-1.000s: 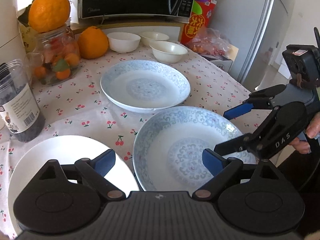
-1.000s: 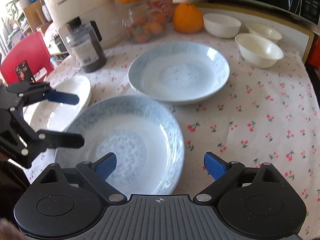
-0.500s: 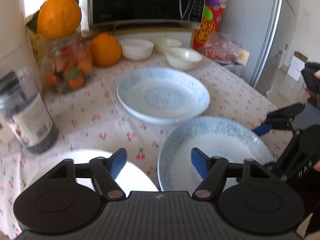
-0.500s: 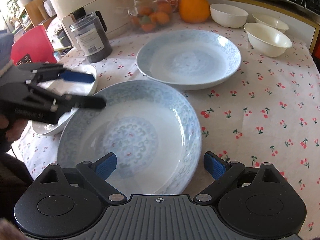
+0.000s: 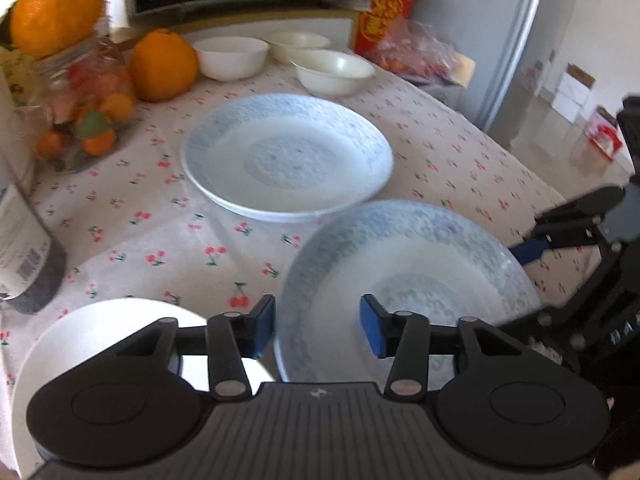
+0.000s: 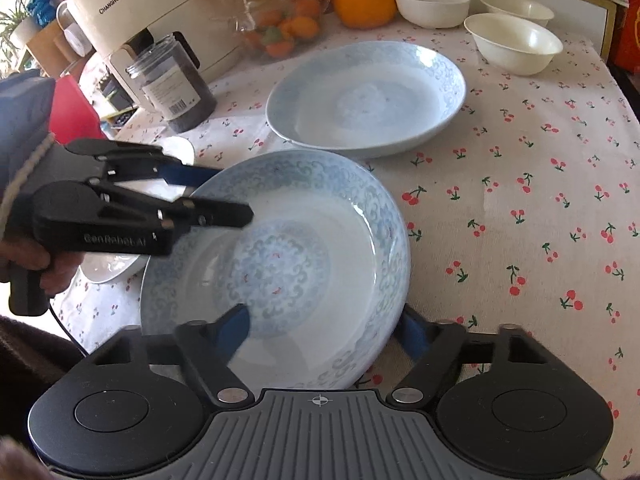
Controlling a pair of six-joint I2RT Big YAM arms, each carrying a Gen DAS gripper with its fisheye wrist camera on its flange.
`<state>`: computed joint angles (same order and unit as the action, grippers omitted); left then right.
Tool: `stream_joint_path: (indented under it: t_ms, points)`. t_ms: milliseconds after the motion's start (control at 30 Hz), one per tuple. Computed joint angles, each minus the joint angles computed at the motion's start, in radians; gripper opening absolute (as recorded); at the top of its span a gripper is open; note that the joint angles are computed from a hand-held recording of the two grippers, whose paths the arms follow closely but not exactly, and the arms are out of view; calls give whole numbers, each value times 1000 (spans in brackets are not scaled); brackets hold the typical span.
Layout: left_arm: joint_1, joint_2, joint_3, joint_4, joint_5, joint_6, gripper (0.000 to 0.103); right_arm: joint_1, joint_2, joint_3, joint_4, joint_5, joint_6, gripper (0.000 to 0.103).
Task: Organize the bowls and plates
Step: 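Close both tools on the rim of the deep blue-patterned plate, then carry the deep plate onto the shallow blue plate and open both tools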
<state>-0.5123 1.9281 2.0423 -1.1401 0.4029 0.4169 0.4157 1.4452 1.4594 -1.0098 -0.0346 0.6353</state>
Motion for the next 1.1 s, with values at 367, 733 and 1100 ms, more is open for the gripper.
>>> stream_joint_path:
  t_ms: [367,733,1100]
  points:
    - [0,-19,-33,52,-41,-26,26,-19,-8,7,-42,31,32,28]
    - [10,-39,-53,119,-17,-118,24,-30,-12,45,-46,44,36,24]
    - [15,-45,-48,158,7,-180,24,-58,-22,65,-21,59,52,24]
